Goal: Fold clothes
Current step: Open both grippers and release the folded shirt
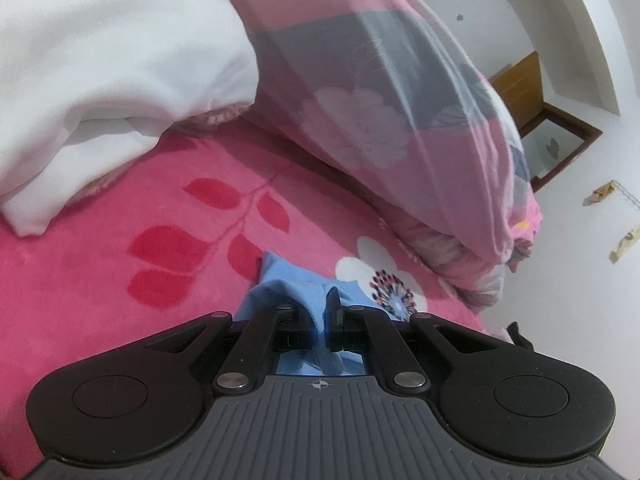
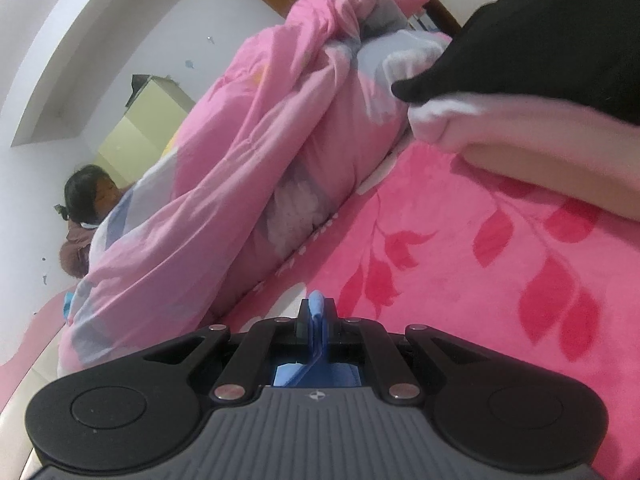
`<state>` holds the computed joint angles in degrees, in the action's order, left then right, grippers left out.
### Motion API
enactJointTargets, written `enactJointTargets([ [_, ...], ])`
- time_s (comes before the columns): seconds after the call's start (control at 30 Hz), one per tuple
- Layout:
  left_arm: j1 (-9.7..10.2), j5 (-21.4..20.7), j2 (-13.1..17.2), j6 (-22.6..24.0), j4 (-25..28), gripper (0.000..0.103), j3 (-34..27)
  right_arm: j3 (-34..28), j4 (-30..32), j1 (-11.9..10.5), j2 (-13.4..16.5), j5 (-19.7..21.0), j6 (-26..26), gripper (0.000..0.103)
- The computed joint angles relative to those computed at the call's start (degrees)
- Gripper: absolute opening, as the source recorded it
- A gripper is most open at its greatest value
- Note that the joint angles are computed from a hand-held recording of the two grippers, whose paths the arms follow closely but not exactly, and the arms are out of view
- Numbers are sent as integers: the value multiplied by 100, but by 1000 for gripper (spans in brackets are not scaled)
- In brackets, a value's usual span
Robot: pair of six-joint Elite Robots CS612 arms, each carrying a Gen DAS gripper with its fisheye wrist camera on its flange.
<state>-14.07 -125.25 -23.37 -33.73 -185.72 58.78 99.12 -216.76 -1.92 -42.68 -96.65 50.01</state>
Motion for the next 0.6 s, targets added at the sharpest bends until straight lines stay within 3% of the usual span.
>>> enactJointTargets([
  [0.13,-26,166,146,129,318,2,-248,-215,82,-79,186,256,101,3],
  [0.3,0,26,361,-152,949,9,-648,-429,271,-256,404,876,579,5],
  [0.37,47,-168,458,-547,1102,18,-826,-469,487,-349,438,1124,1000,10],
  [0.43,102,-384,519,-1024,1056,32,-925,-449,663,-434,448,1255,1580,35],
  [0.47,126,-455,528,-1238,1012,37,-941,-421,483,-482,482,1386,1869,35],
  [0.53,141,-428,427,-1341,1015,55,-821,-340,100,-550,525,1545,2372,42],
  [0.6,140,-353,257,-1218,1075,64,-610,-200,-84,-567,470,1523,2669,50],
])
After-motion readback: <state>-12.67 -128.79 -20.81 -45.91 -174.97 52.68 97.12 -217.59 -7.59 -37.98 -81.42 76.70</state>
